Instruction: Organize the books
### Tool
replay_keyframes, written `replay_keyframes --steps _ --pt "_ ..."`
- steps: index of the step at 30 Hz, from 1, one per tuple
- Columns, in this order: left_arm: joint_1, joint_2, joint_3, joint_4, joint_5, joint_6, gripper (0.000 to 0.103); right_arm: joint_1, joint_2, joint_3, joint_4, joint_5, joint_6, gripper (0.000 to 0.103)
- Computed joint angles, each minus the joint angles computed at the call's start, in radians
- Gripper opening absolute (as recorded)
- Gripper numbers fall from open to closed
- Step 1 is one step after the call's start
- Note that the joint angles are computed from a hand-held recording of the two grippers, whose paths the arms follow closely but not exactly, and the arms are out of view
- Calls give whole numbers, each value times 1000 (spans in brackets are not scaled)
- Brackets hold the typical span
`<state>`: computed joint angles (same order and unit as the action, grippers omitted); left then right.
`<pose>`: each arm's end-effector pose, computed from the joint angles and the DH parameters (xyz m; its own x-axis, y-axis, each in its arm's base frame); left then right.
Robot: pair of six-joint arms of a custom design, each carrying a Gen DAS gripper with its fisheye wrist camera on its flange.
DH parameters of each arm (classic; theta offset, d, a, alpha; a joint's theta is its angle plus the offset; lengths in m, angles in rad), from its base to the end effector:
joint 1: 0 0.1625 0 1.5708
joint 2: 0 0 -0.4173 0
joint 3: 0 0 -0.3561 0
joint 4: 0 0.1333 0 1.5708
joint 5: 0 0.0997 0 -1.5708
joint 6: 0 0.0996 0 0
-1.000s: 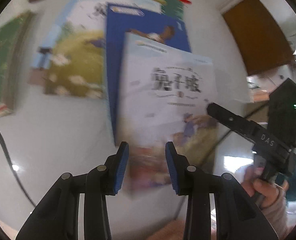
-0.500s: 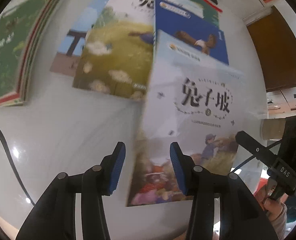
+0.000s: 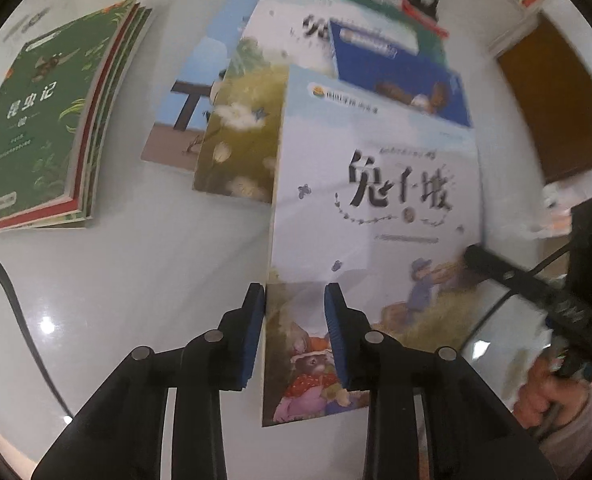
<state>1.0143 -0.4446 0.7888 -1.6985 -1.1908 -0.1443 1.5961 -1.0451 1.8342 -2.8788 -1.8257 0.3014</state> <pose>-0.2724 -0.7603 0.1101 -0.8129 0.4331 -0.3894 0.4032 0.9009 0.1605 0.1232 -0.5917 0.2365 -0.9333 0.3537 0.0619 0.2671 0.7991 -0.5386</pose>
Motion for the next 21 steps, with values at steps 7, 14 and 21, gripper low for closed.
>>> replay_keyframes --steps 7,14,21 --pt "9 3 -39 -35 -122 44 27 5 -10 -12 10 -65 22 12" --pt "35 32 -121 -2 -246 -4 25 13 -5 -27 4 -80 38 11" --pt "-13 24 -106 2 -76 70 11 15 16 -37 4 -66 50 11"
